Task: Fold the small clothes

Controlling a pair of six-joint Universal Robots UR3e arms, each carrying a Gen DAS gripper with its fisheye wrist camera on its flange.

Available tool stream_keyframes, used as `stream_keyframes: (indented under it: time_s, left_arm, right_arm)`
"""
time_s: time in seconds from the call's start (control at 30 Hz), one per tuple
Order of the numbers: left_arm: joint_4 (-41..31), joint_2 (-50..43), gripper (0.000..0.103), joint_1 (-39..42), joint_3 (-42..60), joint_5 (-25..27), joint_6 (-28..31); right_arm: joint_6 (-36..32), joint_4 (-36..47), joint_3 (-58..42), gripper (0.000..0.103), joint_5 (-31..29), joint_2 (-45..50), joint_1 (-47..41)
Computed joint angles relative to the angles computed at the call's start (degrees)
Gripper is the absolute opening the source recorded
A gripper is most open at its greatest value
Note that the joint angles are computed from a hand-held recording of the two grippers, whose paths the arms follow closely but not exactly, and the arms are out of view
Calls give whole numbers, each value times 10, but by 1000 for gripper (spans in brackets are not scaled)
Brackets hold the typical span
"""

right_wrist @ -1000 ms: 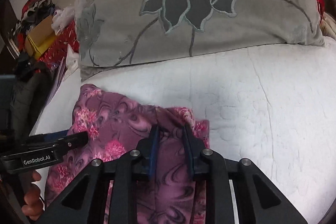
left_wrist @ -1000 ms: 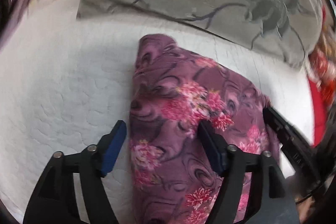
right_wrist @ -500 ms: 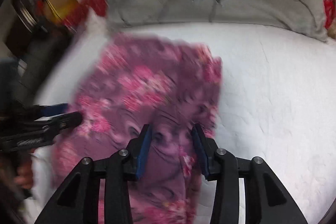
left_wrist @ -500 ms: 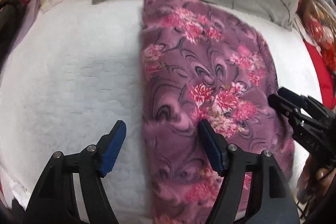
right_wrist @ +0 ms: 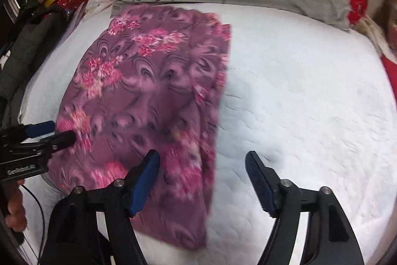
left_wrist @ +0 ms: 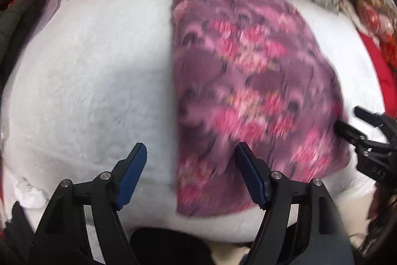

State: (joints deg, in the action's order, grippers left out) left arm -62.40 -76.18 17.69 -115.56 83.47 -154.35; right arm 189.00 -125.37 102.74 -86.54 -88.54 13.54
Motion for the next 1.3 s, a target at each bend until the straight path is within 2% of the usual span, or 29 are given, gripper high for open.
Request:
stream_keyframes:
  time_s: [0.13, 0.23, 0.37, 0.5, 0.63, 0.8, 0.93, 1.03, 1.3]
  left_arm:
    - [-12, 23, 74, 14, -38, 9, -11]
    - [-28, 73, 74, 29, -58, 6, -7]
    - [17, 166, 74, 17, -121, 49, 0]
    - [46, 233, 74, 5, -165, 79, 12]
    - [72, 274, 74, -17, -190, 98, 8]
    - [-23, 374, 74, 69, -186, 27, 51]
    - [-63, 420, 74, 94, -181, 3, 64]
    - [-143, 477, 74, 145, -166, -39, 100]
    - [-235, 536, 74, 172, -140, -81, 124]
  right_arm:
    - [4, 29, 57, 97, -41, -36, 4]
    - [38, 51, 78, 99, -18, -72, -26]
    - [57, 119, 48, 99, -31, -91, -17]
    - [78, 109, 56, 99, -78, -146, 38]
    - [114, 92, 43, 99, -164, -162, 113]
    - [140, 79, 43, 99, -202, -184, 157]
    - [151, 83, 37, 99, -225, -199, 184]
    - [157, 85, 35, 99, -240, -200, 196]
    - [174, 101, 49, 99, -270, -227, 223]
